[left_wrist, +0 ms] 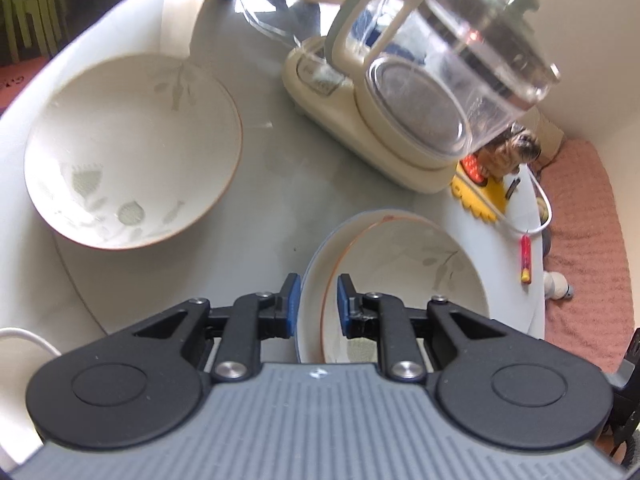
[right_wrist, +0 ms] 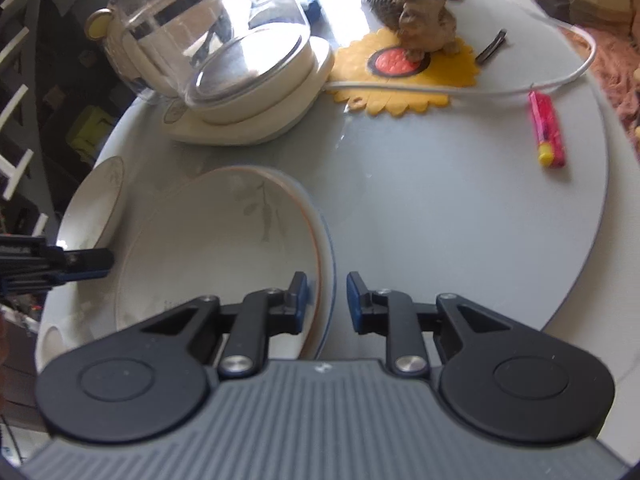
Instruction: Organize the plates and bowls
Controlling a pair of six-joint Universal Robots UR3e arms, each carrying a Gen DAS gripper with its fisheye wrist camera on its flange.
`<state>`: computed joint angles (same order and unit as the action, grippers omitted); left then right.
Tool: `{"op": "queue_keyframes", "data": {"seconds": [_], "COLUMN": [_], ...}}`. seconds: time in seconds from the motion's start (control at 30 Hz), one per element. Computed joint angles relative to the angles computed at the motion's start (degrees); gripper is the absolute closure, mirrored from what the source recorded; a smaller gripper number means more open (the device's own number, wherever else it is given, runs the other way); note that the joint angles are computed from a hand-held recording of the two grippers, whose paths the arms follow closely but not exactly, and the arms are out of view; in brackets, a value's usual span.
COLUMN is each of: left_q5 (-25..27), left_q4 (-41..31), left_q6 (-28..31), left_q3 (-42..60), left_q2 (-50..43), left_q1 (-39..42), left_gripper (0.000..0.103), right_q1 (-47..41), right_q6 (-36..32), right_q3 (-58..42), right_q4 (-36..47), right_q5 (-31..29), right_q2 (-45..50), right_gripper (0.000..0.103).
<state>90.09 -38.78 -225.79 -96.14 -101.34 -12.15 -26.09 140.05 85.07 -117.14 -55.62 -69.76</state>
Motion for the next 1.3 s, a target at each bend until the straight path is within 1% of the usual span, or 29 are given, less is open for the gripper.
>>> {"op": "queue_keyframes", "data": {"seconds": [0.13, 0.23, 0.37, 0.43, 0.5, 0.6, 0.67, 0.83, 0.93, 1.03, 1.13, 1.23, 1.3], "left_q5": [4.74, 8.22, 12.54, 15.45, 18.32, 22.92, 24.04, 24.58, 23.07, 21.73, 18.81, 14.34, 10.64], "left_q4": [-4.73, -7.93, -12.04, -14.27, -16.49, -21.46, -22.99, -25.45, -25.05, -24.72, -23.64, -22.49, -23.14], "left_q6": [0.32, -0.36, -1.41, -2.99, -3.03, -5.71, -8.12, -12.70, -12.25, -10.15, -5.96, -0.48, 3.63], "left_q3": [3.29, 5.76, 9.17, 10.28, 11.98, 14.23, 13.50, 9.13, 4.47, 0.37, -3.89, -8.47, -10.80], "left_q2": [2.23, 3.78, 5.37, 6.68, 7.53, 9.36, 11.69, 17.19, 21.36, 25.62, 30.01, 34.88, 37.62], "left_q1": [-2.75, -5.12, -8.50, -10.75, -13.35, -17.12, -18.45, -18.91, -16.85, -14.17, -9.32, -2.50, 3.14], "left_gripper": [0.081, 0.081, 0.081, 0.081, 0.081, 0.081, 0.081, 0.081, 0.081, 0.081, 0.080, 0.080, 0.080], "right_q1": [-1.26, -2.83, -4.34, -4.93, -5.71, -6.56, -7.04, -7.06, -4.80, -1.20, 2.84, 6.64, 9.59], "right_q6": [1.34, 0.29, -2.00, -3.52, -5.34, -7.73, -9.57, -15.15, -15.99, -13.69, -9.76, -5.80, -1.51], "right_q3": [0.96, 1.05, -0.98, -1.66, -1.80, -2.36, -1.20, 1.16, 2.57, 4.21, 5.71, 6.78, 7.91], "right_q4": [-2.14, -0.95, 5.53, 9.17, 13.40, 21.04, 24.37, 32.80, 33.99, 30.66, 25.49, 20.70, 15.44], "right_q5": [1.11, 3.96, 7.41, 9.03, 10.78, 12.97, 14.09, 15.68, 15.54, 14.65, 13.78, 13.18, 11.76], "right_q2": [-1.92, -4.25, -7.37, -9.44, -12.26, -16.39, -20.16, -27.19, -29.15, -29.39, -29.31, -29.05, -28.72], "right_gripper": [0.078, 0.077, 0.077, 0.077, 0.077, 0.077, 0.077, 0.077, 0.077, 0.077, 0.077, 0.077, 0.077]}}
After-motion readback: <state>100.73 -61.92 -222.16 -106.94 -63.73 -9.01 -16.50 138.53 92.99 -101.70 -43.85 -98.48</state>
